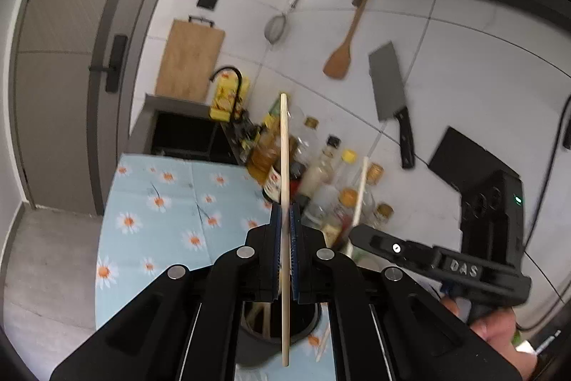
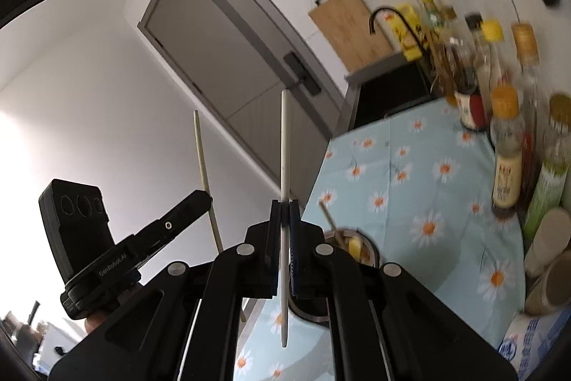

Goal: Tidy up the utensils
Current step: 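Lift both chopsticks and carry them over the black holder, then lower the chopsticks into the holder and open both tools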

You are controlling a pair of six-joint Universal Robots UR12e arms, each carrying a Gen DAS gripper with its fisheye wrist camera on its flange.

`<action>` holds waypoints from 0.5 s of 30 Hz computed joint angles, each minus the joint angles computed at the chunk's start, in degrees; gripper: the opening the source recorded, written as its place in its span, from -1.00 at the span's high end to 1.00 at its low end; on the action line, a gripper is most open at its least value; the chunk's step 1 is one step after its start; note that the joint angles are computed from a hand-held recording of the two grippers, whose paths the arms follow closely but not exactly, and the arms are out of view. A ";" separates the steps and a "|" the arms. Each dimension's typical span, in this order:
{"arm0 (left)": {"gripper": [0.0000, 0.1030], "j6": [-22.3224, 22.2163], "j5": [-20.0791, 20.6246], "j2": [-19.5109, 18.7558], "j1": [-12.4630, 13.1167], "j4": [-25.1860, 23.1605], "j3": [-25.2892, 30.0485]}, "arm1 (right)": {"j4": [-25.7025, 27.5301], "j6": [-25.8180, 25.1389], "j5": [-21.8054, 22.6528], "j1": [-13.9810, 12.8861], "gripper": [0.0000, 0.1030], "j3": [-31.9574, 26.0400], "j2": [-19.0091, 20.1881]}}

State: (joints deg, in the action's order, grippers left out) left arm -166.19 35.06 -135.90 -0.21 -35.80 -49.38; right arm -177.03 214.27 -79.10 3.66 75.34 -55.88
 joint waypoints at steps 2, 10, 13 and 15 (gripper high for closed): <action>0.93 -2.46 0.90 -0.67 -0.31 2.81 0.87 | -0.14 -1.35 -1.45 0.23 0.89 -0.81 0.35; 0.93 -9.66 3.35 -2.26 -0.87 12.92 1.99 | -4.05 -5.59 -5.76 0.69 0.89 -2.32 1.56; 0.93 -12.10 2.99 -2.85 -0.87 14.80 2.45 | -5.24 -6.66 -6.89 0.77 0.89 -2.91 2.02; 0.93 -13.72 2.34 -3.32 -0.83 15.71 2.94 | -5.81 -8.24 -7.80 0.93 0.89 -3.27 2.28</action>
State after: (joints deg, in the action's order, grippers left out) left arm -179.91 37.40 -139.22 -1.04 -20.08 -46.43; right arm -182.84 206.03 -86.90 4.59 72.07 -53.59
